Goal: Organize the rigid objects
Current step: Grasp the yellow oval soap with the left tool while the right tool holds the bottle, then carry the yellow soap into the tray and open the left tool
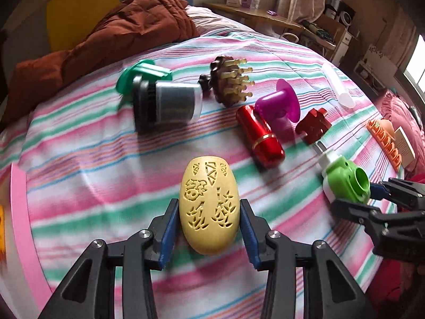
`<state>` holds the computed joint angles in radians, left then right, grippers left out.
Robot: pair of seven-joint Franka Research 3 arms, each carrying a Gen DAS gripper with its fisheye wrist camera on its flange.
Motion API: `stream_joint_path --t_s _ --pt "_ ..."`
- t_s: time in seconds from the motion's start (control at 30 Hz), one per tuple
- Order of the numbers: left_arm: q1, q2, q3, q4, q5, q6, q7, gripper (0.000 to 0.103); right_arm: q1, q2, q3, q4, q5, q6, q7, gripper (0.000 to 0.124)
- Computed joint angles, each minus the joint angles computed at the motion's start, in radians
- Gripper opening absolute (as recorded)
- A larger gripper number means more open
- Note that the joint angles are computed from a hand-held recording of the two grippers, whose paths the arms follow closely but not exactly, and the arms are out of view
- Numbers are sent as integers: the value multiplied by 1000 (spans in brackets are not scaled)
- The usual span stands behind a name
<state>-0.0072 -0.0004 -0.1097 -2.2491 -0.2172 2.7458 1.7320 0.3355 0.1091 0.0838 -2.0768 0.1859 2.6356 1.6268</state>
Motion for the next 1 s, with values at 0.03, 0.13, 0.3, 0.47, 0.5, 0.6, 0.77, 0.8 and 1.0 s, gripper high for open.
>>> stream_joint_path --t_s 0.03,0.13,0.3,0.47,0.5,0.6,0.77,0.8,1.0 --pt "1 -13 1 -15 -19 0 6 44 3 -1 -1 -3 -14 4 4 53" --pt "-5 -55 10 -57 -67 -9 34 44 4 -4 -1 -11 -16 18 5 53" --pt "-20 -115 30 -118 -56 -12 22 44 -2 -25 3 -37 7 35 -30 53" --pt "-31 -124 37 -127 -3 -9 -46 45 4 -26 5 -38 1 37 -25 54" --pt "-35 -123 41 -126 -15 -8 -46 45 4 -28 6 -40 7 40 -28 54" --pt "-42 -113 48 -117 -45 -3 -46 45 -2 -26 7 -40 41 47 -43 54" --pt "-38 -129 48 -138 -26 11 -54 44 9 -22 2 -42 -28 67 -24 53" --pt "-41 -138 54 -145 -42 8 -49 44 10 -23 2 -44 -33 70 -22 53" --pt "-71 -207 114 -186 -228 -12 56 44 1 -19 12 -40 41 70 -85 53"
